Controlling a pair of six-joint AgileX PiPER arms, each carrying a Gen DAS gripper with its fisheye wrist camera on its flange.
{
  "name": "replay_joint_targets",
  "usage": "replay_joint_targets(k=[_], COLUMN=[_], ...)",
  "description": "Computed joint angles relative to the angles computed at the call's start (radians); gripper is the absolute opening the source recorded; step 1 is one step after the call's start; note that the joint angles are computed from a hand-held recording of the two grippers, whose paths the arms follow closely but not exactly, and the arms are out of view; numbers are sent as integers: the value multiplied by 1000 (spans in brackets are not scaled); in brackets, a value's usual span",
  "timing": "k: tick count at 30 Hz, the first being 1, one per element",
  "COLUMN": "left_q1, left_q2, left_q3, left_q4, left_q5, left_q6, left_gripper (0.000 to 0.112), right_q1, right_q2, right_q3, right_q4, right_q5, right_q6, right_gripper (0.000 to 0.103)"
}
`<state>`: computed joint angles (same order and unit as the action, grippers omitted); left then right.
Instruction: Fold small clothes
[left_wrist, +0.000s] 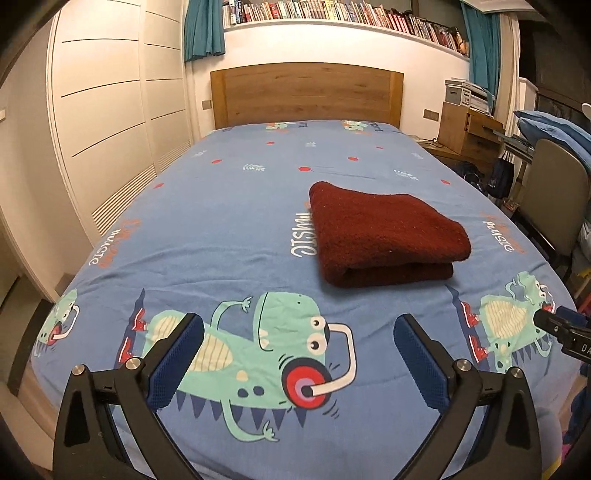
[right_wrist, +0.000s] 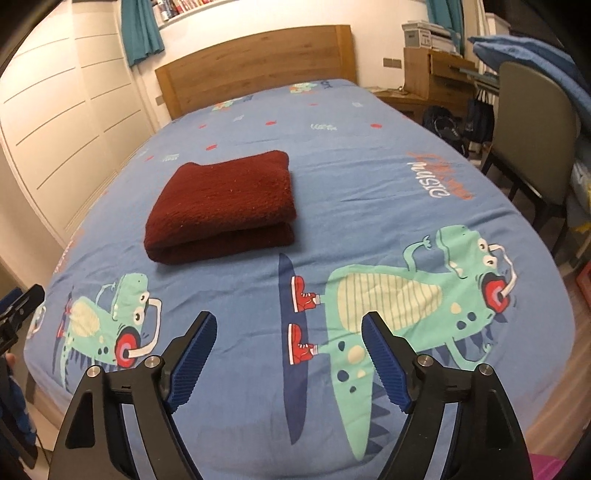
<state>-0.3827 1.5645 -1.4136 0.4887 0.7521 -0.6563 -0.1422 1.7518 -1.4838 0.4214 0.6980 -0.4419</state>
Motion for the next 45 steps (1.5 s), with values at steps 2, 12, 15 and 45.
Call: replay_joint_targets(k=[2, 12, 15, 45], left_q1=[-9, -45, -53, -137], left_q2=[-16, -97, -118, -186], left_q3=[21, 126, 150, 208], left_q4=[3, 42, 45, 218], left_q5=[-5, -44, -48, 3], left_q6=[-10, -69, -86, -287], left_gripper=[101, 101, 101, 101], right_q1=[1, 6, 4, -117], right_q2=[-25, -147, -171, -241], right_q3=[31, 182, 206, 325], right_q4=[-3, -13, -13, 149], right_q5=[-25, -130, -139, -184], right_q6=[0, -2, -11, -179], right_gripper=[92, 103, 103, 103])
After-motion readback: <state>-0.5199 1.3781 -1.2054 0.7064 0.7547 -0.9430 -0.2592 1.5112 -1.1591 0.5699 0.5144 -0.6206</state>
